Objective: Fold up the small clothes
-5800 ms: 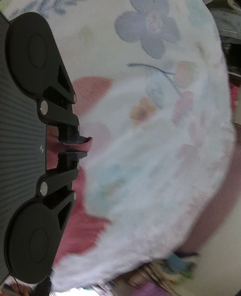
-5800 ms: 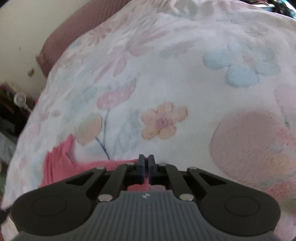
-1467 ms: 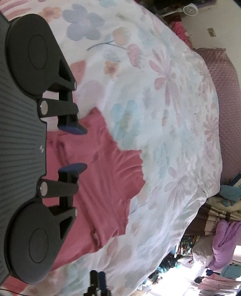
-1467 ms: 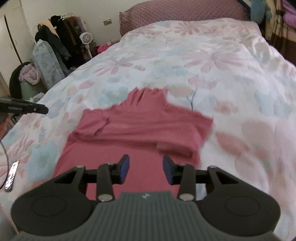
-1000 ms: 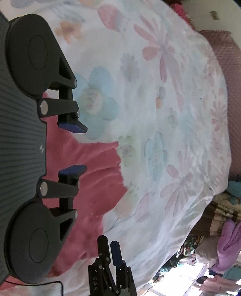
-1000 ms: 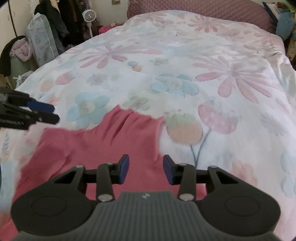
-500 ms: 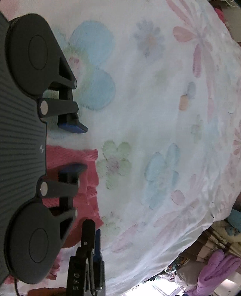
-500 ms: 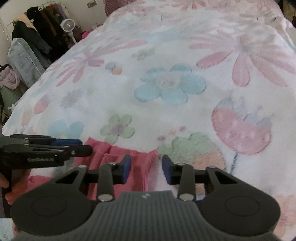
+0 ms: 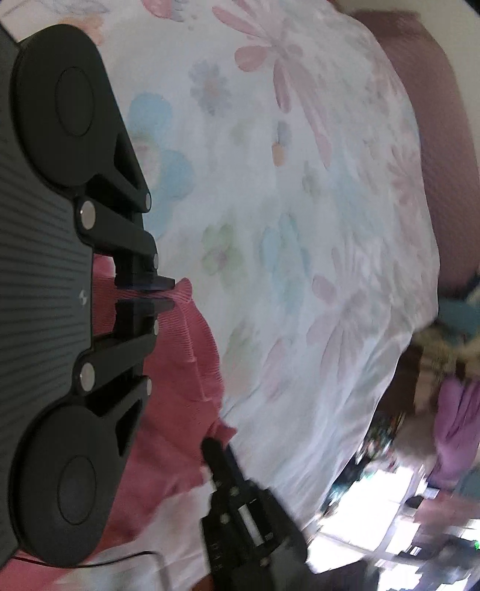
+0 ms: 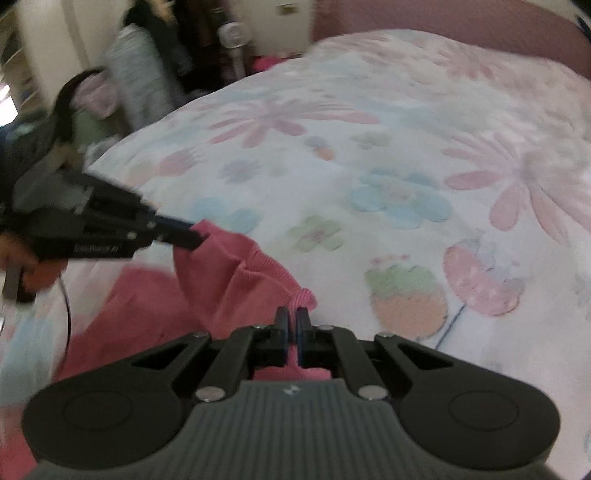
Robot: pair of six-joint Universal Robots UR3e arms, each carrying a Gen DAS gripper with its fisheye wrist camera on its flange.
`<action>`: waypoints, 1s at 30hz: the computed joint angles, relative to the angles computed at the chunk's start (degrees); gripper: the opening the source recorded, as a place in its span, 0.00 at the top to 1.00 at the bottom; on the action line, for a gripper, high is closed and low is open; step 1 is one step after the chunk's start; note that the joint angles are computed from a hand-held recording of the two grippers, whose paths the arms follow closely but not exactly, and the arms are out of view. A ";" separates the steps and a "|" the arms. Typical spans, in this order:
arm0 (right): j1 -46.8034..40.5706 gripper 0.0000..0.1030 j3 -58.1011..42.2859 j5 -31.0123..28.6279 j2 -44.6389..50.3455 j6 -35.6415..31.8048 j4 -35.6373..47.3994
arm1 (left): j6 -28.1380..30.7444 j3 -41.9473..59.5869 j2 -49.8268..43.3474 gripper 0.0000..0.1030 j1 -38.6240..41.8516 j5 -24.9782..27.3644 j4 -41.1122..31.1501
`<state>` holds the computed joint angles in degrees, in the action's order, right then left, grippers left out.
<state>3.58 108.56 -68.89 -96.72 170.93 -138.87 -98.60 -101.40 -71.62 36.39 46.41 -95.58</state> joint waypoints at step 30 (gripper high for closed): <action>20.88 0.98 12.52 -15.16 -1.62 27.45 -4.65 | 0.45 -21.34 25.95 0.85 10.49 11.75 -10.99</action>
